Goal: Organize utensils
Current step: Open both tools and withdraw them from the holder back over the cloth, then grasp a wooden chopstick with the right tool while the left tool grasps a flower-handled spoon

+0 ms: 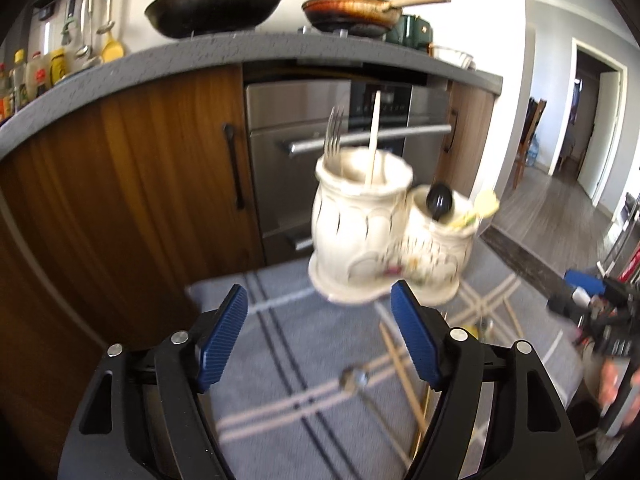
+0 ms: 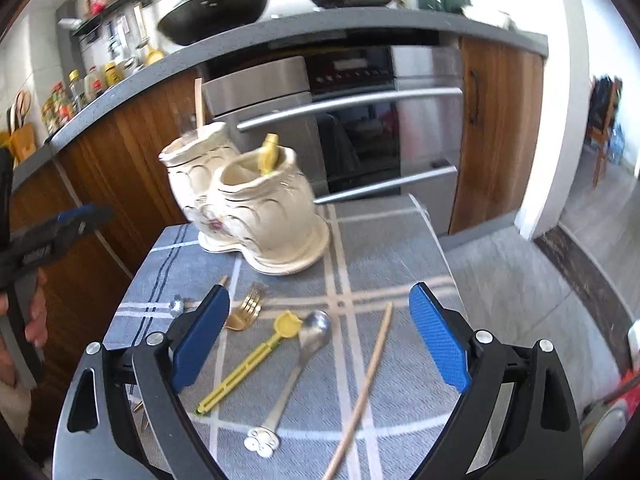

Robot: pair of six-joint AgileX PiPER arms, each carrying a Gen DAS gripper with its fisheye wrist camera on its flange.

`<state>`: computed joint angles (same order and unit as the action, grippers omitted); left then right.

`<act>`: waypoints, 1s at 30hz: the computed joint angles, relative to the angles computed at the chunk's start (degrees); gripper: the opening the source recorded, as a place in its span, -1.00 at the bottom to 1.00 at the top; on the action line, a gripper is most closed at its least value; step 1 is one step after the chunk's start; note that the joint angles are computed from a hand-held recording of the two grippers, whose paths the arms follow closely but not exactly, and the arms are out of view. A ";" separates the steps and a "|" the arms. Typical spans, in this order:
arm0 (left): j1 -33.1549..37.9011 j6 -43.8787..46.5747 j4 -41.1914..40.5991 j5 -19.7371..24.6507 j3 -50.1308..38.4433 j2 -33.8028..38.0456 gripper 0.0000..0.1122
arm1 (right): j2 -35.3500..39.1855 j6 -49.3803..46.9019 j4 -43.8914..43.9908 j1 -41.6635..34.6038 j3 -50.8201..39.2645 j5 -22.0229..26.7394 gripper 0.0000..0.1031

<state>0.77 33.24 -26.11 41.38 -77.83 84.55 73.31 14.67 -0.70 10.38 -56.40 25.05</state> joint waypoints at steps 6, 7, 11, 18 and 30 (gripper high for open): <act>2.87 3.29 -2.36 1.66 7.89 -3.24 0.35 | -1.68 -8.73 10.22 -6.77 2.55 1.38 0.75; 3.41 4.34 -2.99 1.52 9.53 -3.87 0.35 | -2.14 -8.84 10.31 -7.34 3.29 1.41 0.75; 3.94 5.80 -3.11 0.54 13.33 -4.85 0.36 | -2.97 -5.13 5.77 -7.30 5.64 1.26 0.75; 3.13 7.77 -4.77 -0.14 16.38 -2.89 0.36 | -1.29 2.25 -2.64 -4.49 8.46 1.01 0.72; -0.64 8.73 -6.98 -2.88 15.81 1.11 0.36 | 5.66 7.70 -9.19 -2.78 4.41 2.59 -0.08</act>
<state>0.13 41.96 -33.10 38.50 -62.02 85.65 78.97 22.37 -9.88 7.60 -51.99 27.65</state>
